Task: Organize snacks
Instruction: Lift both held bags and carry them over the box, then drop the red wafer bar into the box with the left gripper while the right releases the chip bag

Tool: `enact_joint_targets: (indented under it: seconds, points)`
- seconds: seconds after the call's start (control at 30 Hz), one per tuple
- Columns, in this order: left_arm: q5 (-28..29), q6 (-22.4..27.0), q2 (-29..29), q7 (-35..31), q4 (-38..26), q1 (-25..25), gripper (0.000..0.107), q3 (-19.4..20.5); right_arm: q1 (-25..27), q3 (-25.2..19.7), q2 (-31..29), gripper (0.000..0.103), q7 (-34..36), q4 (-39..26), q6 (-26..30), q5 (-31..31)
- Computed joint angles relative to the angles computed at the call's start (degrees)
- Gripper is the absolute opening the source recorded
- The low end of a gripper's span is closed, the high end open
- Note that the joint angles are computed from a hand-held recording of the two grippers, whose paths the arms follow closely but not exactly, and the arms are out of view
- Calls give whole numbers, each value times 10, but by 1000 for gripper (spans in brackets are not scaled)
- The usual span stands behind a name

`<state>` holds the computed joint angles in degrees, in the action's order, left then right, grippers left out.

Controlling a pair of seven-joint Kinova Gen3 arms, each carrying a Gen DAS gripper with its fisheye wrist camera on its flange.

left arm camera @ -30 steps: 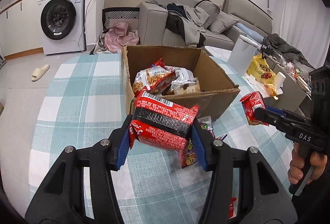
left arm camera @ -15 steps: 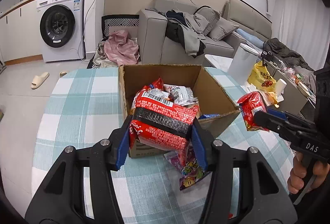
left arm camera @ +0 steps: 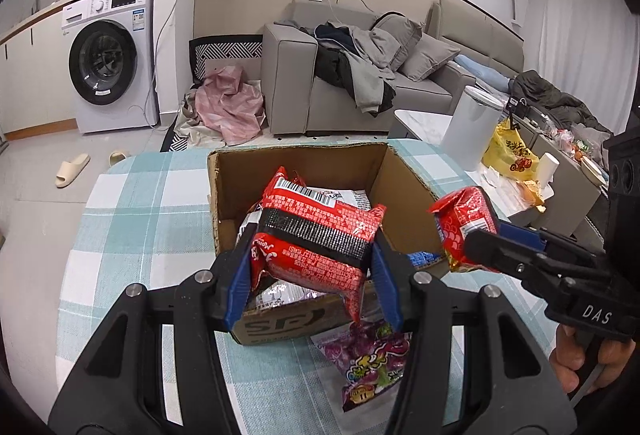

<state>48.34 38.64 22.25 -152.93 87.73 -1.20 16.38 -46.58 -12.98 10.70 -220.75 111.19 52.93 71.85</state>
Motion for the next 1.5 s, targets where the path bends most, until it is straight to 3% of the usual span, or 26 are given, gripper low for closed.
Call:
enact_joint_targets:
  seconds: [0.63, 1.03, 1.33, 1.43, 1.47, 1.5]
  points:
    - [-76, -37, 55, 67, -47, 34, 50, 17, 20, 21, 24, 45, -41, -2, -30, 28]
    - [-131, -53, 81, 110, -65, 46, 50, 26, 34, 32, 35, 44, -33, -8, -56, 24]
    - [-145, -50, 86, 122, -71, 42, 50, 33, 25, 36, 40, 47, -20, -17, -43, 17]
    - [-148, -36, 88, 130, -78, 42, 61, 31, 16, 33, 39, 52, -20, -17, -26, 24]
    - [-149, -35, 87, 135, -79, 43, 71, 29, 12, 31, 40, 54, -6, -23, -12, 13]
    - [-149, -35, 85, 140, -78, 44, 75, 27, 10, 30, 40, 62, -2, -25, -6, 10]
